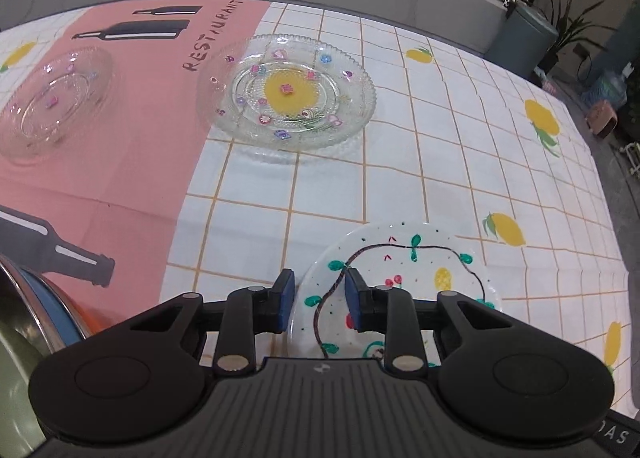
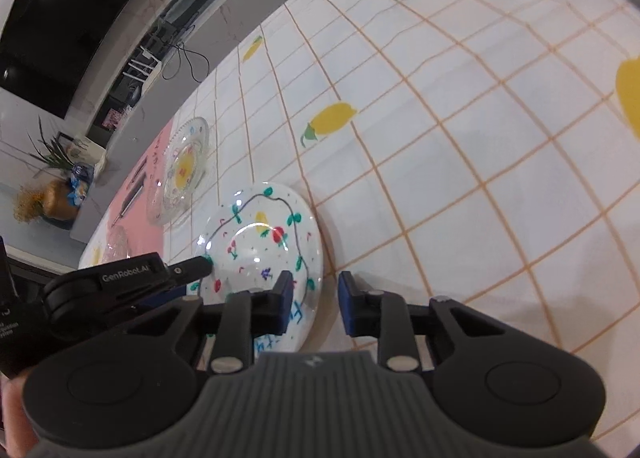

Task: Organize plates and bowls
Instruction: 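Grasp the rim of the Fruity plate with both tools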

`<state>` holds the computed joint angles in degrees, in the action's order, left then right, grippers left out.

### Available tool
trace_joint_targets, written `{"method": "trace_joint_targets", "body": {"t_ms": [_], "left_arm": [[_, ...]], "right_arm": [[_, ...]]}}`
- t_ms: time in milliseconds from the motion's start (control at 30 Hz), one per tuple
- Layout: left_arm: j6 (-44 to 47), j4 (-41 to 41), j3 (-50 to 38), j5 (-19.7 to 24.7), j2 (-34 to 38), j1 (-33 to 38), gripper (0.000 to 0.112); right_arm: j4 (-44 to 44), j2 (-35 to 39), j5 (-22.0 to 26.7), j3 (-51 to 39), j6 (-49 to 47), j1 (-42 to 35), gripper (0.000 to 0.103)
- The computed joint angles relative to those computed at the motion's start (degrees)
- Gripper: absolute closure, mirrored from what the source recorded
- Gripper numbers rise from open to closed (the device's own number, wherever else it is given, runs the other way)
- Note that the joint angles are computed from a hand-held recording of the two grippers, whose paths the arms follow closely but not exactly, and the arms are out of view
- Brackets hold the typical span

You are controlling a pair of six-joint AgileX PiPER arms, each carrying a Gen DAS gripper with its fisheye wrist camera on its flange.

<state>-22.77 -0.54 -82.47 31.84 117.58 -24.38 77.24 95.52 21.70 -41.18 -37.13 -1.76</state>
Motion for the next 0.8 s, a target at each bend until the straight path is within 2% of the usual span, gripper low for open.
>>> {"method": "trace_joint_targets", "body": {"t_ms": [33, 133, 300, 433, 567, 800], "left_arm": [[0.0, 0.1, 0.0, 0.0, 0.0, 0.0, 0.083], [-0.6, 0.1, 0.5, -0.2, -0.4, 0.1, 0.087], [-2.9, 2.4, 1.8, 0.4, -1.9, -0.7, 0.096], [-7.3, 5.7, 7.0, -2.3, -5.6, -2.5, 0.096], [-4.2, -1.3, 11.9, -4.1, -8.3, -2.3, 0.096], [-4.3, -6.3, 19.6, -7.5, -14.4, -3.1, 0.096]], "right_arm": [[2.5, 0.2, 0.2, 0.3, -2.3, -0.1, 0.082], [4.0, 0.9, 0.6, 0.3, -2.4, -0.2, 0.098], [1.7, 0.5, -0.5, 0.4, -0.3, 0.0, 0.098], [-2.5, -1.2, 0.8, 0.5, 1.2, -1.2, 0.098], [-9.4, -3.0, 2.5, 0.6, 4.9, -3.1, 0.098], [-17.0, -8.4, 6.0, 3.2, 7.3, -6.1, 0.098]]}}
